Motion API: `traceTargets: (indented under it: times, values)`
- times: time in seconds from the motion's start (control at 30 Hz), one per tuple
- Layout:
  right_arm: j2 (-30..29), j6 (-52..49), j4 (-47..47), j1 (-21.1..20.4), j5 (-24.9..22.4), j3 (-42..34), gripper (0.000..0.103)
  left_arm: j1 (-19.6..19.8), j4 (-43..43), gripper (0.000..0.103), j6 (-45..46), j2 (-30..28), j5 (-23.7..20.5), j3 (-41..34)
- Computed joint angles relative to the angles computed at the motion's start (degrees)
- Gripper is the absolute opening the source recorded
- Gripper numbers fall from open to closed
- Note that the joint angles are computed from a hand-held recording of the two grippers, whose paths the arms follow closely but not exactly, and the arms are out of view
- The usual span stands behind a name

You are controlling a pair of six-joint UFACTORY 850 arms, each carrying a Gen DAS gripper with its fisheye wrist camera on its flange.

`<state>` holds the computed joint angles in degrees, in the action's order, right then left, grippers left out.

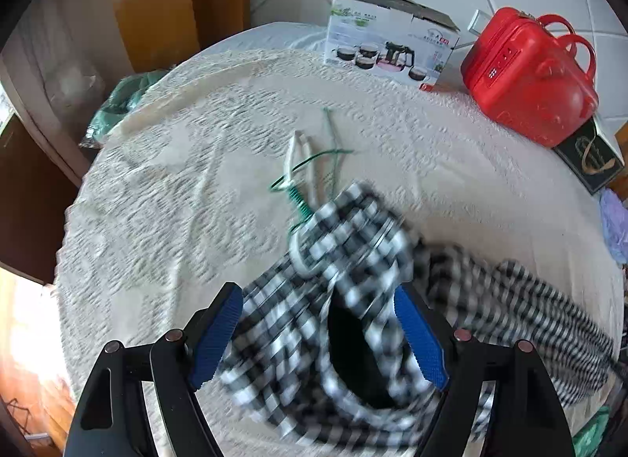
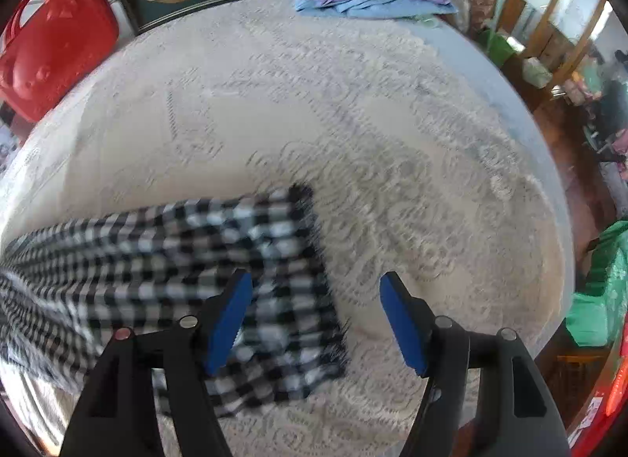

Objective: Fold clothes
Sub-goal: 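Regrasp the waistband with the left tool while the right tool smooths the leg hem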

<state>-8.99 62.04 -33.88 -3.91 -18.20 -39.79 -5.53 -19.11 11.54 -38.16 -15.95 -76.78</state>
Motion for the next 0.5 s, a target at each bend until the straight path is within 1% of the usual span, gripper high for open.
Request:
traceTargets:
  times: [0.07, 0.13, 0.17, 0.2, 0.23, 0.3, 0.33, 0.37, 0.4, 0.5]
  values:
    - [0.29, -5.83, 5.53, 0.67, 1.52, 0.46, 0.067, -0.59, -2.02, 0.080, 1.41, -2.03, -1.54, -3.12]
    - [0.42, -14.65, 13.76, 0.90, 3.39, 1.12, 0.067, -1.37, -1.75, 0.080, 0.96, -4.09, -3.19, -6.31]
    - [0.18, -16.37, 15.38, 1.20, 3.47, 1.19, 0.067, -1.84, 0.74, 0.080, -1.75, -5.35, -4.28, -8.15]
    - [-0.41, -16.08, 14.87, 1.50, 3.02, 1.12, 0.067, -2.31, 5.56, 0.079, -6.86, -7.01, -5.89, -10.24]
    - [-1.00, -15.97, 14.52, 1.78, 2.57, 1.04, 0.067, -2.82, 10.10, 0.076, -11.74, -8.72, -7.75, -12.46]
    - [-2.01, -16.55, 14.98, 1.92, 2.22, 0.98, 0.068, -3.47, 15.94, 0.027, -17.89, -11.85, -11.89, -16.45]
    - [-2.08, -16.39, 14.75, 1.83, 2.43, 1.05, 0.069, -3.70, 17.96, 0.022, -19.95, -13.36, -14.07, -18.36]
    - [-2.16, -16.24, 14.52, 1.75, 2.64, 1.11, 0.070, -3.81, 19.45, 0.016, -21.46, -14.03, -15.29, -19.23]
    - [-2.41, -17.25, 15.26, 1.55, 2.55, 0.95, 0.071, -3.70, 20.40, 0.012, -22.35, -12.94, -14.49, -17.88]
    - [-3.20, -19.63, 16.69, 0.70, 2.69, 0.57, 0.076, -3.20, 23.45, 0.007, -25.35, -9.00, -11.70, -13.06]
